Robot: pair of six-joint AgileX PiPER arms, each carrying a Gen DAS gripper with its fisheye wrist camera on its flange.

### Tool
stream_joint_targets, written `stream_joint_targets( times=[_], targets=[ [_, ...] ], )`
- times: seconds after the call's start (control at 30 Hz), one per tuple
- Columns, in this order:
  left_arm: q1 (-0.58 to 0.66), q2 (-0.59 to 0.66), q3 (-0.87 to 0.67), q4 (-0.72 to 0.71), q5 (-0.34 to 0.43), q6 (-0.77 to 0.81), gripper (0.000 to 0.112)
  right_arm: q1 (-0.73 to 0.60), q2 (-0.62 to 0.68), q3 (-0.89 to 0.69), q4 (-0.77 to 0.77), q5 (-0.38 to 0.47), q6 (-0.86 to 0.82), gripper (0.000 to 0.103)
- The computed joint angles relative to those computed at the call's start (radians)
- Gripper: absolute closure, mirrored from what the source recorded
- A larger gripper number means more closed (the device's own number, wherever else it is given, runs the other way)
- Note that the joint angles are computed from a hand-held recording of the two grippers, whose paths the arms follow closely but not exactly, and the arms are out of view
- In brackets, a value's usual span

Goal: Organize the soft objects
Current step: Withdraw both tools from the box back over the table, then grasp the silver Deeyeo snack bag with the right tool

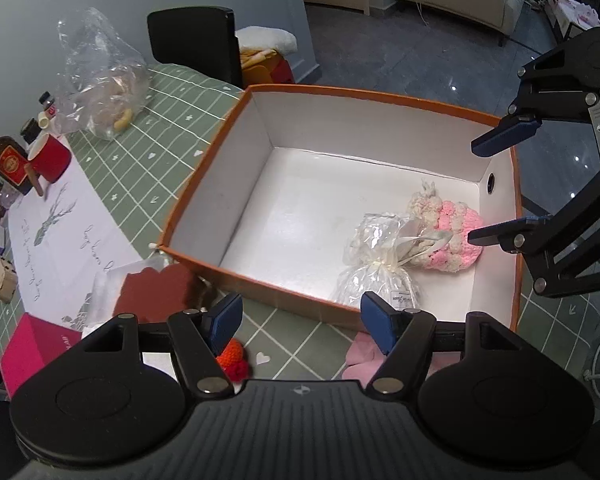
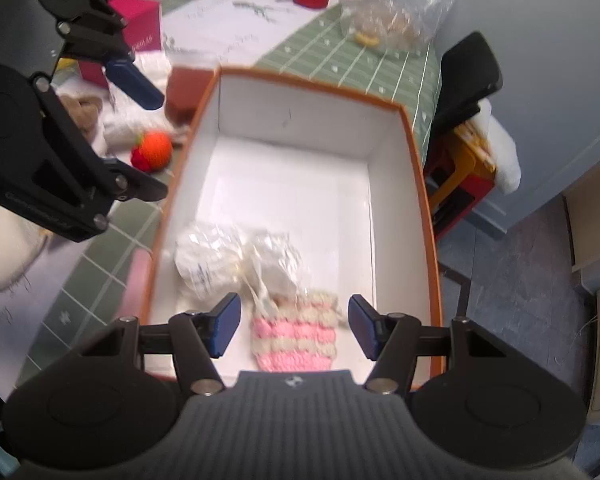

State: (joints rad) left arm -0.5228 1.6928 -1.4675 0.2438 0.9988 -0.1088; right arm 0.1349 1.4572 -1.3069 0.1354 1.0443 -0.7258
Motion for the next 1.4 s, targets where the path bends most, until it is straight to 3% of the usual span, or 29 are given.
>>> stream_joint_targets(
  times=[0.37, 0.63, 0.73, 1.07, 1.3, 1.4],
  targets=[
    [0.167, -0.379, 0.233, -0.087, -0.026, 0.053, 0.032, 0.215, -0.128, -0.047, 0.0, 0.038, 0.148, 0.044],
    [0.377, -0.614, 0.47, -0.27, -0.095, 0.226, 0.028, 0.374, -0.162, 0.056, -0.032, -0.102, 0.288, 0.044],
    [0.428, -0.667, 0.576, -0.27, -0.135, 0.269, 0.028, 0.435, -0.159, 0.124, -0.059, -0.177, 0.359, 0.044],
    [0.714, -0.707, 0.843, -0.489, -0.238, 0.607, 0.028, 0.564, -0.082, 0.261, -0.072, -0.356, 0.47, 0.044],
    [0.865, -0.712, 0.946, -0.662, -0.258, 0.84, 0.028, 0.587, -0.05, 0.332, -0.059, -0.458, 0.491, 0.044],
    [0.865, -0.717, 0.998, -0.657, -0.295, 0.859, 0.028, 0.598, -0.035, 0.369, -0.04, -0.517, 0.51, 0.044]
  ],
)
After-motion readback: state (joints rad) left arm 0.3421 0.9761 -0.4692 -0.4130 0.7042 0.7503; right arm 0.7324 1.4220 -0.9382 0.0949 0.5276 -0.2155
